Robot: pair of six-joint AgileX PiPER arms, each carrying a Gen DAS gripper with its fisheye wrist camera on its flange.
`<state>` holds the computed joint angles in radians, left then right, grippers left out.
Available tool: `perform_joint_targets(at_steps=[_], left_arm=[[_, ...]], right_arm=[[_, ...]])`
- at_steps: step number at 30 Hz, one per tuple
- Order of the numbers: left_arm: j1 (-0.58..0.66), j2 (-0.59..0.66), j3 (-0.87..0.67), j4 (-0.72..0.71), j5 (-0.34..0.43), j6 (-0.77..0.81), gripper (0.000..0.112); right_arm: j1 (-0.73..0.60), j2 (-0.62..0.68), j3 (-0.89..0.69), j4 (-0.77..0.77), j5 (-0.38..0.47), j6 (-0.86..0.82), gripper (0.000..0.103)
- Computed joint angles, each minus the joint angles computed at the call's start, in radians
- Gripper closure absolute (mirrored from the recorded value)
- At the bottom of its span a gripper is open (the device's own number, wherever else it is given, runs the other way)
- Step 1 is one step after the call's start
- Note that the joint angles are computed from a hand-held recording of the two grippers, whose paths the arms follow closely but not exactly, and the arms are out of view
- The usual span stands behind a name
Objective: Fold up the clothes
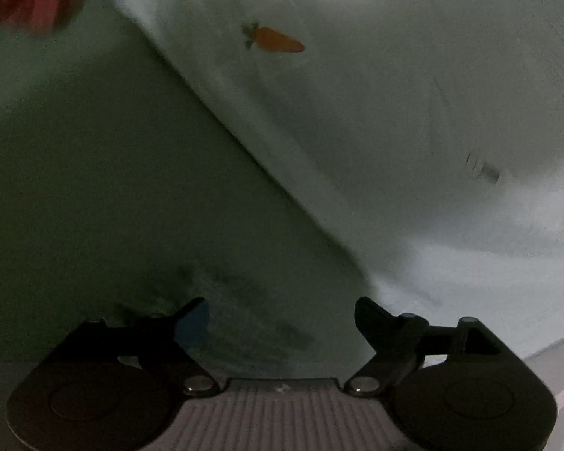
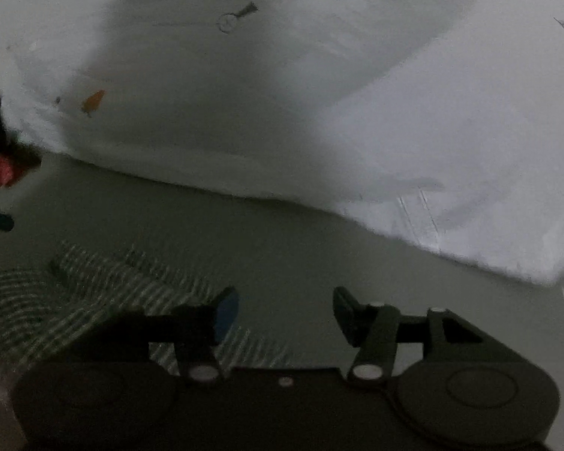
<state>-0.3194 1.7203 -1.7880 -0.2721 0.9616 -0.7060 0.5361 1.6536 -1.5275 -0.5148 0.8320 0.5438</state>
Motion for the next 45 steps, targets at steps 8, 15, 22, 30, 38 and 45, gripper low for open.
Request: perform_joint_targets(at_steps=[8,15,22,30,38,45], left_arm=[[-0.219,-0.162,0.338,0.378,-0.099,0.040,0.027],[-0.154,-0.158,0.546,0.276,-0.231,0.111,0.024],[-0.125,-0.256,0.551,0.245,-0.201,0.095,0.024],[-0.140,-0.339,0.592,0.331,-0.155,0.104,0.024],[-0.124,-0.335,0.704,0.342,-0.206,0.048,0.019],[0.018,-0.310,0.643,0.051,-0.158,0.314,0.020]], right_arm=[[0.176,-0.107,0.243,0.055,-0.049,0.111,0.083],[0.096,-0.053,0.319,-0.022,-0.018,0.359,0.079],[0.045,-0.143,0.310,-0.015,0.031,0.368,0.078],[0.252,-0.158,0.296,-0.076,0.019,0.343,0.076],[0.170,-0.117,0.323,0.097,-0.040,0.230,0.079],[0.057,-0.238,0.405,0.228,-0.095,0.234,0.047]])
